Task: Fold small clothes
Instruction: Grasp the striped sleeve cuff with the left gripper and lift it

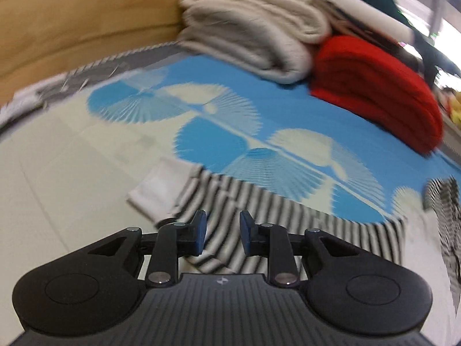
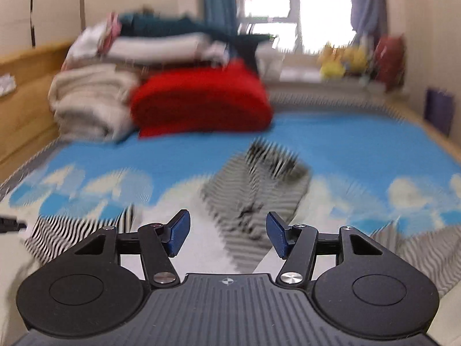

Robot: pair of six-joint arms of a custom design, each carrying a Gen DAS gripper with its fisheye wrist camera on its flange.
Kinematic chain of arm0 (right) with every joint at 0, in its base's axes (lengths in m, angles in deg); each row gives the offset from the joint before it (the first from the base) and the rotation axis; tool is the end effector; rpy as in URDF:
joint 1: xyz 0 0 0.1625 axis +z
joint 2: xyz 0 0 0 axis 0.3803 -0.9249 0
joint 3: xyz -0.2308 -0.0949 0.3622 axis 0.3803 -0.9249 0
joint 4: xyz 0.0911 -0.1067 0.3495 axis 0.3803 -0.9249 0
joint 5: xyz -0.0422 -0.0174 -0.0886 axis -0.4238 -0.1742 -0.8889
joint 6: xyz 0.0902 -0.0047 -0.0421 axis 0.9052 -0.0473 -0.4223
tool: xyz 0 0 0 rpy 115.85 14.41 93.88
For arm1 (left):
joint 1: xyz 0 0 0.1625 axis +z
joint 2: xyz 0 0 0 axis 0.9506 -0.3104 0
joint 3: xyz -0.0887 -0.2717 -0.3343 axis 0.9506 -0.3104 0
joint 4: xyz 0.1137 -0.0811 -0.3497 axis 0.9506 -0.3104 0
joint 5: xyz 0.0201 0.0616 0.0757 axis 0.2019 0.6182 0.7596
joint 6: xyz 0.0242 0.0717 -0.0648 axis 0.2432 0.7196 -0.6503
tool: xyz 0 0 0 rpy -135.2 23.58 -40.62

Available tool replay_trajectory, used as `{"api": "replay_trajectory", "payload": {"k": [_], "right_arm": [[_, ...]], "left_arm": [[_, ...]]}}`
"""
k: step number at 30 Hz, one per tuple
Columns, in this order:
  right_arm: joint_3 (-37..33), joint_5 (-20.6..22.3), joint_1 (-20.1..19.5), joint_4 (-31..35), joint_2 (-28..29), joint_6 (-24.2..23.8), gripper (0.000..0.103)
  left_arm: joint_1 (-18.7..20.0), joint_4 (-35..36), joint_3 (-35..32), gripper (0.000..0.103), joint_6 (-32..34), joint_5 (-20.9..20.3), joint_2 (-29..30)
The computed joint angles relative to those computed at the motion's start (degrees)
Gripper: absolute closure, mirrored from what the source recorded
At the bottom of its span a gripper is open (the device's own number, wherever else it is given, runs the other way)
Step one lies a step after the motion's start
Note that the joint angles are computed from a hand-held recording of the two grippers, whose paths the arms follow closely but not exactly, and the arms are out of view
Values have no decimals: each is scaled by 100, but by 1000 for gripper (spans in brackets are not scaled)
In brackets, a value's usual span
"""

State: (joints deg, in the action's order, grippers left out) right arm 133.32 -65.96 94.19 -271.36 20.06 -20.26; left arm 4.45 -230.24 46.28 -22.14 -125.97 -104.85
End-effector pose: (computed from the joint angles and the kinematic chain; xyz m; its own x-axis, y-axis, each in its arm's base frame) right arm 0.3581 -0.5710 0.1647 -0.7128 -0.0546 0.6992 -0.6114 0.5368 -0.5814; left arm 0.0491 -0.7031 0.4334 -0.7080 -0.4388 -0.5533 0.2470 0.5802 -0.7761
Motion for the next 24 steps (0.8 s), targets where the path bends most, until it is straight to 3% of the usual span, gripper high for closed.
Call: {"api": "replay_trajectory", "payload": {"k": [3,6,11,13,17,18,20,22,24], "right_arm": [[-190,145,-112,360,65,199,42],[-236,212,-200,167,124,-143,39],[-158,230,-351,449,-60,407,39],[-114,183,-413,421,-100,442,39],[13,102,-481,391,-206,607,40],[51,96,-498,412,-245,712,40],[118,55,-531,420,-304,865,53],[174,0,-565,509,-372,1017,74],[236,-19,-602,549,-438,1212,76]], "left_arm": [[293,525,-224,62,-824,-110,28],[548,968,-343,62,-1707,-325,-6],[766,1416,-397,67,-2568,-613,-6],[708,1243,-341,98,-2430,-429,48],[250,131,-337,102,-1203,219,315],[66,-348,-303,102,-673,151,356],[-272,-971,-130,102,1,-219,332],[-655,-1247,272,102,220,-770,182],[-966,-1072,668,102,106,-1387,32]]}}
